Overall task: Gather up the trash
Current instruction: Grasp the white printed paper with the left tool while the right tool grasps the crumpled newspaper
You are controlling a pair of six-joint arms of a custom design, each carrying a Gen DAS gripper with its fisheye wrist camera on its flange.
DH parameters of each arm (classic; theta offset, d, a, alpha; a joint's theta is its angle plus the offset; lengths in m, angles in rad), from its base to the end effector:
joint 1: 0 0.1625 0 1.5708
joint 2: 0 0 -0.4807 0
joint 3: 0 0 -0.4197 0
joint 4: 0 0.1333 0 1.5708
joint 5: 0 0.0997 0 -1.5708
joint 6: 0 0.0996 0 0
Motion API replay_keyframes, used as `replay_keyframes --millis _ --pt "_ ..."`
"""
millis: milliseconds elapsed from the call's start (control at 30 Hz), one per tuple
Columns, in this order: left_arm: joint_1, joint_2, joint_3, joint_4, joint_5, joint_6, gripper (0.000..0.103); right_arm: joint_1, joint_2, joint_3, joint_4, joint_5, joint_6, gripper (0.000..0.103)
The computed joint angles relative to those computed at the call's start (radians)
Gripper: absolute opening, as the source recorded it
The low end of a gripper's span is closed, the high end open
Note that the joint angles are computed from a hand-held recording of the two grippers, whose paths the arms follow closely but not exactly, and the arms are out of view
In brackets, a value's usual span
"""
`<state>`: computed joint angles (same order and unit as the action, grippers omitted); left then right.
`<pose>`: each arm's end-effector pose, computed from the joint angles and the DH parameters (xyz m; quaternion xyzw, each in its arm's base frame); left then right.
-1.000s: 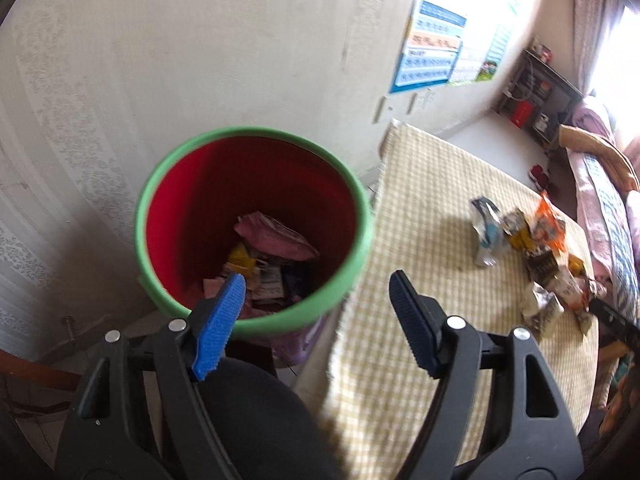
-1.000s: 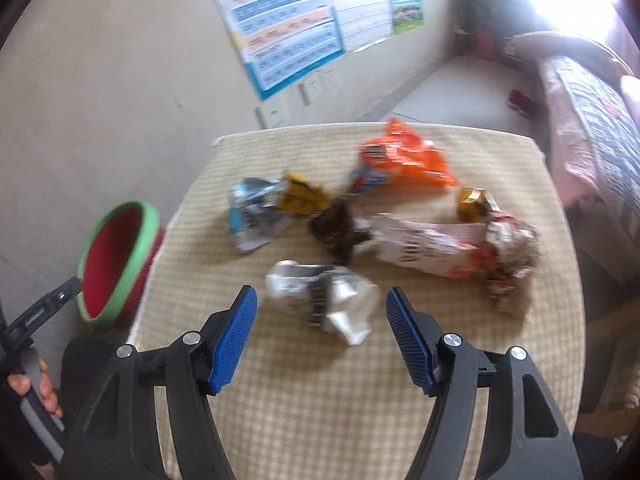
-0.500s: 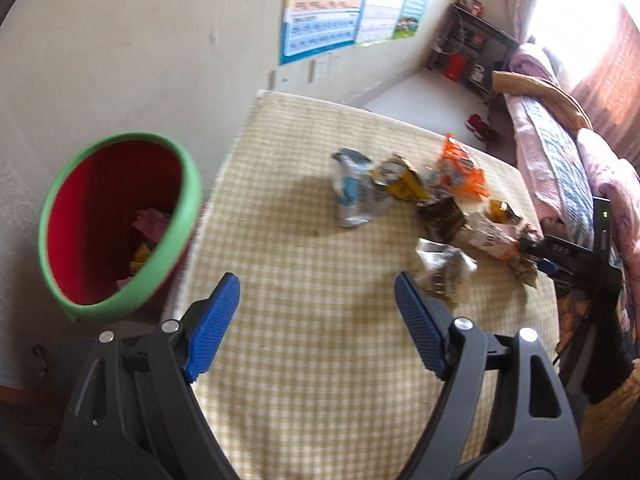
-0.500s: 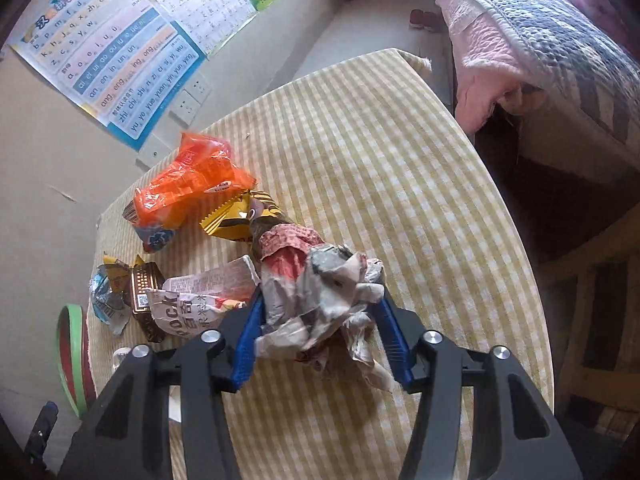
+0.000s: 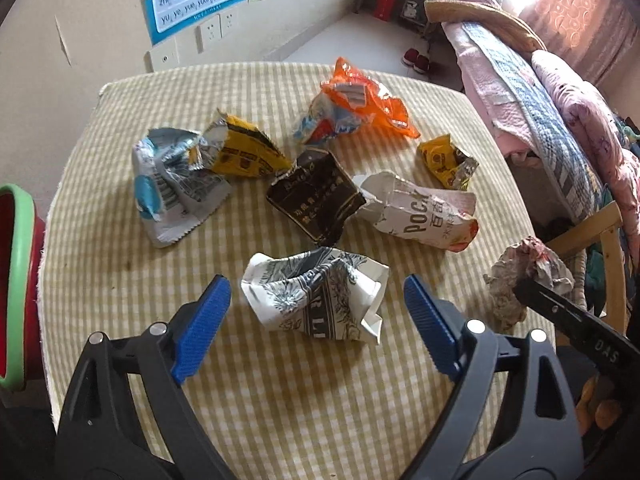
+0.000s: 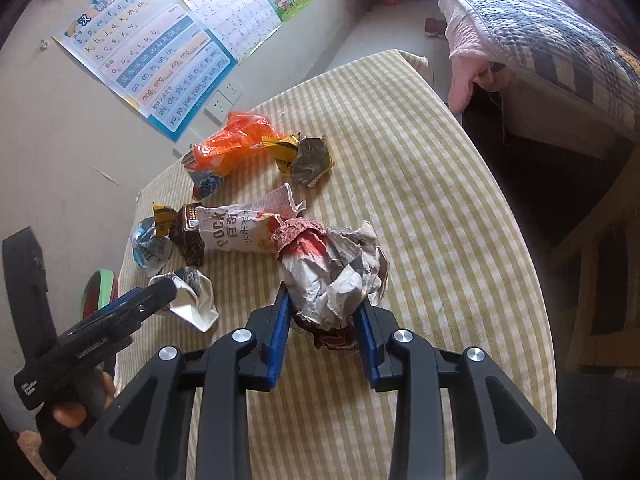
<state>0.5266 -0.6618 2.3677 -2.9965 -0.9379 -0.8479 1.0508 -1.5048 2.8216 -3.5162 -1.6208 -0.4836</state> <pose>-0.2460 -0.3653 -0.0627 0.1355 0.9322 -0.1723 0.2879 -0.0259 -0.3035 0.2141 -0.0250 -0.9504 0.2595 0.1695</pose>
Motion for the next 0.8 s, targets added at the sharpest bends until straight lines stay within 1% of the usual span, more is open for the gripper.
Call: replay_keyframes --millis 33,67,133,167,267,333,367,433,467,533,633,733,767,800 --pt "0.013 0.004 -0.007 0.015 -0.011 -0.001 0.085 0.001 0.0 0.004 -0.003 0.0 -0.001 0.031" --pt "0.024 0.006 -0.013 0.029 -0.023 -0.004 0.074 0.008 0.0 0.004 -0.005 -0.003 -0.002 0.031" --pt "0.039 0.005 -0.014 0.05 -0.046 -0.008 0.056 0.033 0.013 0.003 -0.014 -0.018 -0.007 0.032" --pt "0.036 0.007 -0.004 0.029 -0.046 -0.005 0.055 0.053 0.017 -0.001 -0.005 -0.032 -0.013 0.033" --pt "0.019 -0.003 0.02 0.025 -0.049 -0.006 0.053 0.112 0.048 -0.012 0.016 -0.082 -0.031 0.036" --pt "0.002 -0.021 0.045 0.035 -0.043 -0.033 0.053 0.145 0.066 -0.015 0.032 -0.11 -0.048 0.044" --pt "-0.008 -0.033 0.059 0.045 -0.04 -0.052 0.053 0.156 0.074 -0.013 0.031 -0.12 -0.053 0.047" --pt "-0.025 -0.056 0.089 0.06 -0.036 -0.093 0.053 0.166 0.079 -0.008 0.03 -0.124 -0.059 0.058" --pt "-0.035 -0.069 0.105 0.069 -0.032 -0.118 0.053 0.169 0.075 -0.007 0.037 -0.124 -0.058 0.059" --pt "-0.047 -0.091 0.131 0.084 -0.024 -0.158 0.054 0.171 0.06 -0.005 0.059 -0.117 -0.052 0.061" --pt "-0.059 -0.118 0.161 0.075 -0.015 -0.206 0.055 0.152 0.008 -0.005 0.108 -0.072 -0.034 0.061" --pt "-0.071 -0.135 0.183 0.065 -0.005 -0.239 0.055 0.102 -0.069 -0.01 0.183 0.016 0.007 0.062" --pt "-0.072 -0.137 0.188 0.063 -0.004 -0.248 0.055 0.094 -0.081 -0.017 0.196 0.032 0.03 0.062" --pt "-0.072 -0.136 0.191 0.062 -0.005 -0.254 0.055 0.095 -0.079 -0.026 0.194 0.028 0.054 0.062"
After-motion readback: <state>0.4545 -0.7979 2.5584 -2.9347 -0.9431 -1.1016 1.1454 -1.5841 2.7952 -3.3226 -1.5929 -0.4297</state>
